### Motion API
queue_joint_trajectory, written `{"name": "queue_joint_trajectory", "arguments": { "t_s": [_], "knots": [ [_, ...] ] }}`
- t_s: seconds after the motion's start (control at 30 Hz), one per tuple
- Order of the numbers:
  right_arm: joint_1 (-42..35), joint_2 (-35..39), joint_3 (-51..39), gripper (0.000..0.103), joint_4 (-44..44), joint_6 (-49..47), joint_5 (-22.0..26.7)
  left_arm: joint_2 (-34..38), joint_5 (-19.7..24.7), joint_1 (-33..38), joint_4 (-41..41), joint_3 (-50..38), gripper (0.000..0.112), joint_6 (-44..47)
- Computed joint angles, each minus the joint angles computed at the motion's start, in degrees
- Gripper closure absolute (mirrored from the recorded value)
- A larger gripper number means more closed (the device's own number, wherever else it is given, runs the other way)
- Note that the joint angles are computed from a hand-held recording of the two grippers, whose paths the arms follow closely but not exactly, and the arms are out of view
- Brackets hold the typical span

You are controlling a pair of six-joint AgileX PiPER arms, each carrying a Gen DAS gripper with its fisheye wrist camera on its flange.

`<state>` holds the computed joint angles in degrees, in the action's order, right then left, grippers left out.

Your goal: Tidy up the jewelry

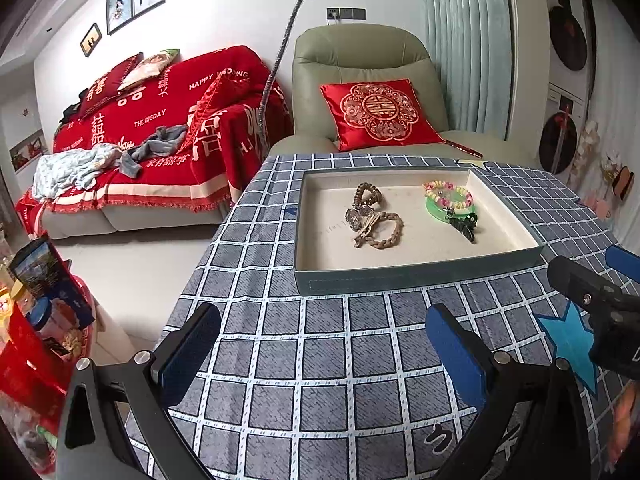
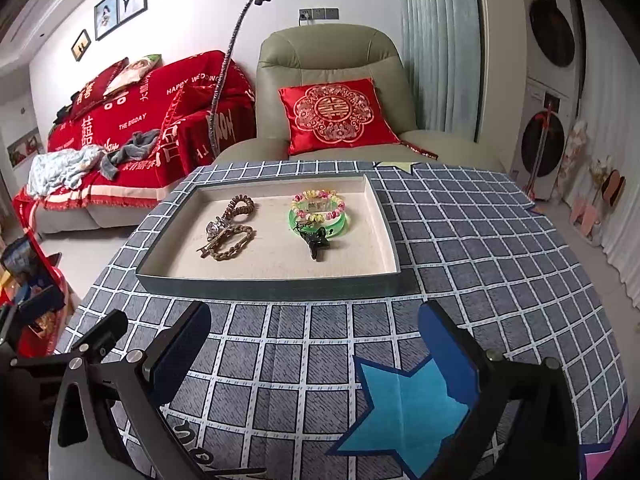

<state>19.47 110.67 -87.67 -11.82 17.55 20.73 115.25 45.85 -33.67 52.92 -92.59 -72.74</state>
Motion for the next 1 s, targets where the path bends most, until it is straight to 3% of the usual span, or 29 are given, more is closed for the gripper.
{"name": "queue_joint_trajectory", "arguments": {
  "t_s": [0.2,1.0],
  "knots": [
    [0.86,-1.5,2.23,0.0,-3.61,2.99,-0.8,-0.87,-0.02,-0.46,0.47,1.16,0.009,-0.85],
    [0.88,-2.99,3.88,0.0,-4.23,3.85,-1.5,-1.62,0.79,-1.51,0.5,1.44,0.009,-1.0]
  ]
}}
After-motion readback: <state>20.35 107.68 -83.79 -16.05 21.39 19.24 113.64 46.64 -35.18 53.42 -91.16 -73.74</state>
